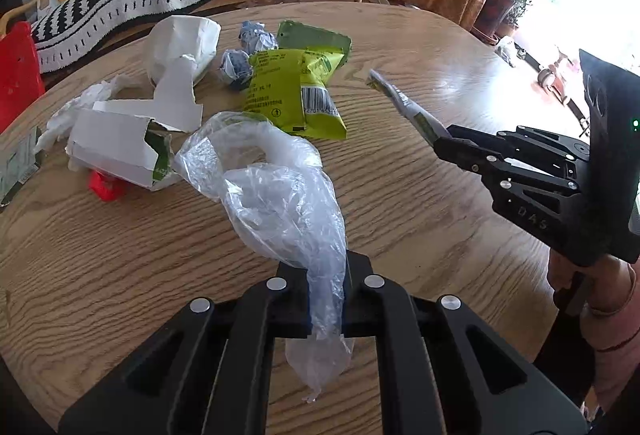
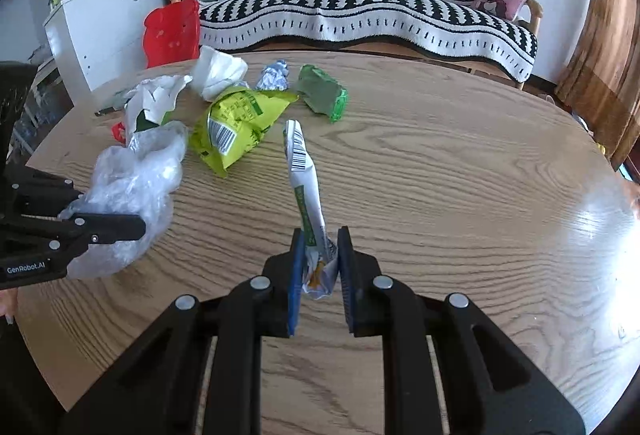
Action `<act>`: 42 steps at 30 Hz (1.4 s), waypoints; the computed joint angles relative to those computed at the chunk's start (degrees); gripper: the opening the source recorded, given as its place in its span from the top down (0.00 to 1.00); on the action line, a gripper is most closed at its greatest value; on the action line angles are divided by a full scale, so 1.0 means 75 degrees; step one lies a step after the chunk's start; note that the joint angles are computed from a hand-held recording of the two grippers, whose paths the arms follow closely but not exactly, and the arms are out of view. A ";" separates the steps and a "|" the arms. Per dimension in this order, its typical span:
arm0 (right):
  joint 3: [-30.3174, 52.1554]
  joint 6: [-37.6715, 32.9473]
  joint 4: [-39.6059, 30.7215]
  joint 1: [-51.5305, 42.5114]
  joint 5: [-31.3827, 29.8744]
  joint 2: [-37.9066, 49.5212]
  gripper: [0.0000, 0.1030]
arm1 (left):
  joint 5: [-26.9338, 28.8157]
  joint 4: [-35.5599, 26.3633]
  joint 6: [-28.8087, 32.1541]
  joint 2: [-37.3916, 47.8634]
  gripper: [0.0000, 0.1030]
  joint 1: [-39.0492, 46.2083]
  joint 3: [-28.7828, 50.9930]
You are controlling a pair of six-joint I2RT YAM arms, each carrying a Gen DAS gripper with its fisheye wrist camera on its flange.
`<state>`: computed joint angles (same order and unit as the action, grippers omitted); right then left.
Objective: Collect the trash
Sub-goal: 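Lift the plastic bag with the left gripper while the right carries the strip wrapper over the black bin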
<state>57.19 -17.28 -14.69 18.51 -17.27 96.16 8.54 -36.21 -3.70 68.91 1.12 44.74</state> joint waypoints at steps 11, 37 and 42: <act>0.0079 0.0027 -0.0155 0.0214 0.0086 0.0043 0.83 | -0.0128 0.0364 -0.0105 0.0278 0.93 -0.0082 -0.0148; 0.1106 -0.4826 -0.5913 -0.9369 -0.4407 -0.1692 0.83 | -0.0836 -0.0467 -0.2390 0.4607 0.93 -0.7141 0.5705; 0.1300 -0.5837 -0.6045 -1.1003 -0.3219 0.0626 0.83 | -0.0105 -0.2214 -0.2118 0.7983 0.93 -0.7743 0.8566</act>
<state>66.94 -61.05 -60.03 -64.01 -41.42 100.85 7.76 -52.81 -19.58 128.78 -56.94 108.99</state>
